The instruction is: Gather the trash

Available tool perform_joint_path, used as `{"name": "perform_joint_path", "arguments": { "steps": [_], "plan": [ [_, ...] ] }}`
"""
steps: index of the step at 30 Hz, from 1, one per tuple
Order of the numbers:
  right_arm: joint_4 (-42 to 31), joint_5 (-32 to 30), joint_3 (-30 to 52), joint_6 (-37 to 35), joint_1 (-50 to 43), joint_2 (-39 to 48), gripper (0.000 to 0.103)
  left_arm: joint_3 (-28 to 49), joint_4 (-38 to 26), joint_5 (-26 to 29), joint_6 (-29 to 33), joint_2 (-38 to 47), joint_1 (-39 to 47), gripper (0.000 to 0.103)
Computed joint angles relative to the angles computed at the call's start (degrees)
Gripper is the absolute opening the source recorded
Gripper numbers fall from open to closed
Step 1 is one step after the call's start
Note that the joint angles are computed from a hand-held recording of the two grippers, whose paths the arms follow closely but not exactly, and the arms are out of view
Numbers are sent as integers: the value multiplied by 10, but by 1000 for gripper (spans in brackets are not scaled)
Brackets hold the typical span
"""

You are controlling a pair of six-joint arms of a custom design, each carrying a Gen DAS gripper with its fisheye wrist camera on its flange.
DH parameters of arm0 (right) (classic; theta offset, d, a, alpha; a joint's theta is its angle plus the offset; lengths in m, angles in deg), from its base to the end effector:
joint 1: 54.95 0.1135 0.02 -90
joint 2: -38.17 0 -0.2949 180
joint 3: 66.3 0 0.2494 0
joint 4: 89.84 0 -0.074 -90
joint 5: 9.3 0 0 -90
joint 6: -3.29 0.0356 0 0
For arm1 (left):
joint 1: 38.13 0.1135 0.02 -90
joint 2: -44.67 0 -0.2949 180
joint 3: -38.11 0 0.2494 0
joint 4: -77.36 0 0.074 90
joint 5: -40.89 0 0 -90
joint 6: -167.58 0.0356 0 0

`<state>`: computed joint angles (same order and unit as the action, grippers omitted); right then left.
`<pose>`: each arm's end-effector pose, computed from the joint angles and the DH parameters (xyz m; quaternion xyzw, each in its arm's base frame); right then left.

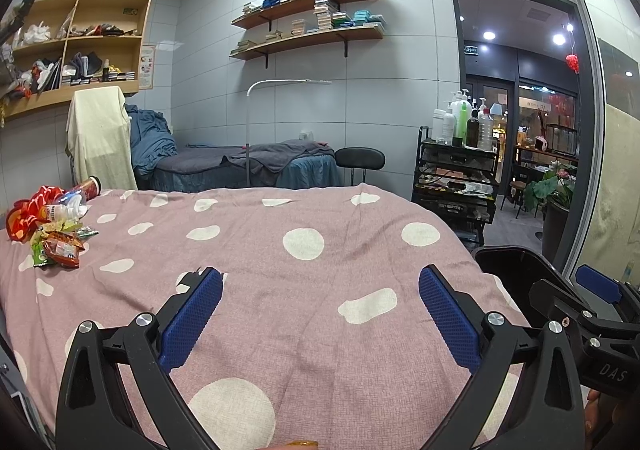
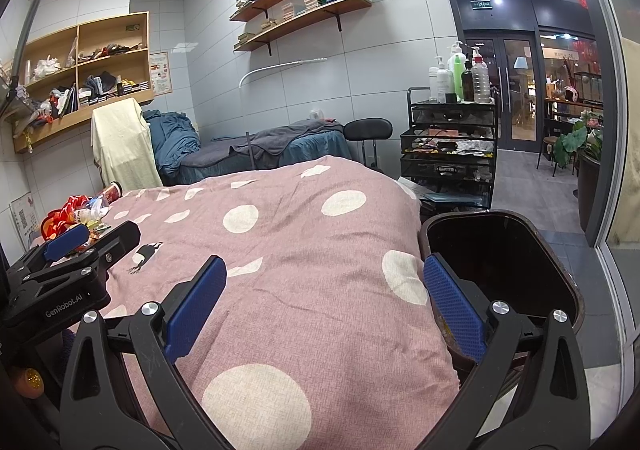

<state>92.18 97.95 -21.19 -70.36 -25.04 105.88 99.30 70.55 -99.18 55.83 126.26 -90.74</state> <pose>0.2129 0.1103 0.2526 -0.0112 0.8171 0.1078 0.5662 0.2019 -0.2192 0.2740 -0.0067 0.8042 0.0026 0.5943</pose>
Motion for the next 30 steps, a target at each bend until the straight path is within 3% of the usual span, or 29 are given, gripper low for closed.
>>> {"name": "perform_joint_path", "arguments": {
  "steps": [30],
  "plan": [
    [4,2,-2,2,3,3,98,-3,7,5,2,1,3,98]
  ]
}}
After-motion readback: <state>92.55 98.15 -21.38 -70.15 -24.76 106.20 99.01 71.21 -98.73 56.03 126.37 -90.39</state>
